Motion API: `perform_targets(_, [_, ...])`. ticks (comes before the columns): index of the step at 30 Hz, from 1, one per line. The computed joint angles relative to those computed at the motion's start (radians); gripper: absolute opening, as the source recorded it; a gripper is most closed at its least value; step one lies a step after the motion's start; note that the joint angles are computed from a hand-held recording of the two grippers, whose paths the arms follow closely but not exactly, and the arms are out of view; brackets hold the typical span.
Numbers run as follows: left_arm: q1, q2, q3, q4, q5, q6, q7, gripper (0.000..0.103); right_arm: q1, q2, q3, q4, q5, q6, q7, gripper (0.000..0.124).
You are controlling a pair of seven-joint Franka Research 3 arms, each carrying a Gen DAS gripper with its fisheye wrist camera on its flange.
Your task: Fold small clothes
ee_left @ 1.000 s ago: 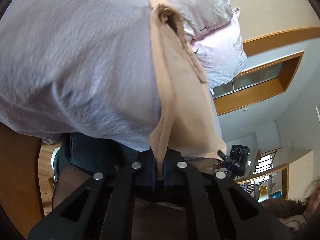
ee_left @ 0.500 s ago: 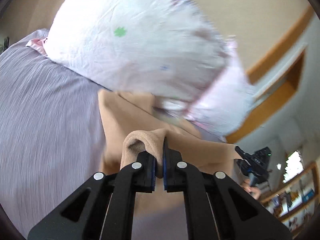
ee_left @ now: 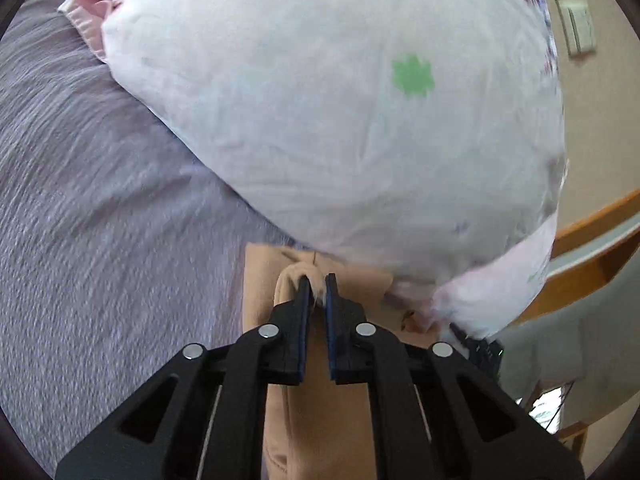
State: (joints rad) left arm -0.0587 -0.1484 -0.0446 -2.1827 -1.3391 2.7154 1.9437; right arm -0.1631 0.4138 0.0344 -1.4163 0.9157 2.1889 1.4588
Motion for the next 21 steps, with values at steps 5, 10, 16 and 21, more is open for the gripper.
perform_targets(5, [0.004, -0.069, 0.005, -0.073, 0.03, 0.099, -0.07, 0.05, 0.013, -0.034, 0.002, -0.025, -0.024, 0.054, -0.05, 0.075])
perform_targets(10, [-0.042, -0.188, 0.044, -0.186, 0.121, -0.03, -0.046, 0.05, 0.002, -0.186, -0.012, -0.177, 0.072, 0.086, -0.252, 0.087])
perform_targets(16, [-0.1, -0.185, 0.052, -0.227, 0.164, -0.094, -0.041, 0.05, 0.035, -0.299, -0.067, -0.297, 0.082, 0.005, -0.351, 0.09])
perform_targets(21, [-0.131, -0.134, 0.028, -0.202, 0.101, -0.025, -0.033, 0.045, 0.065, -0.383, -0.1, -0.403, 0.107, -0.016, -0.397, 0.09])
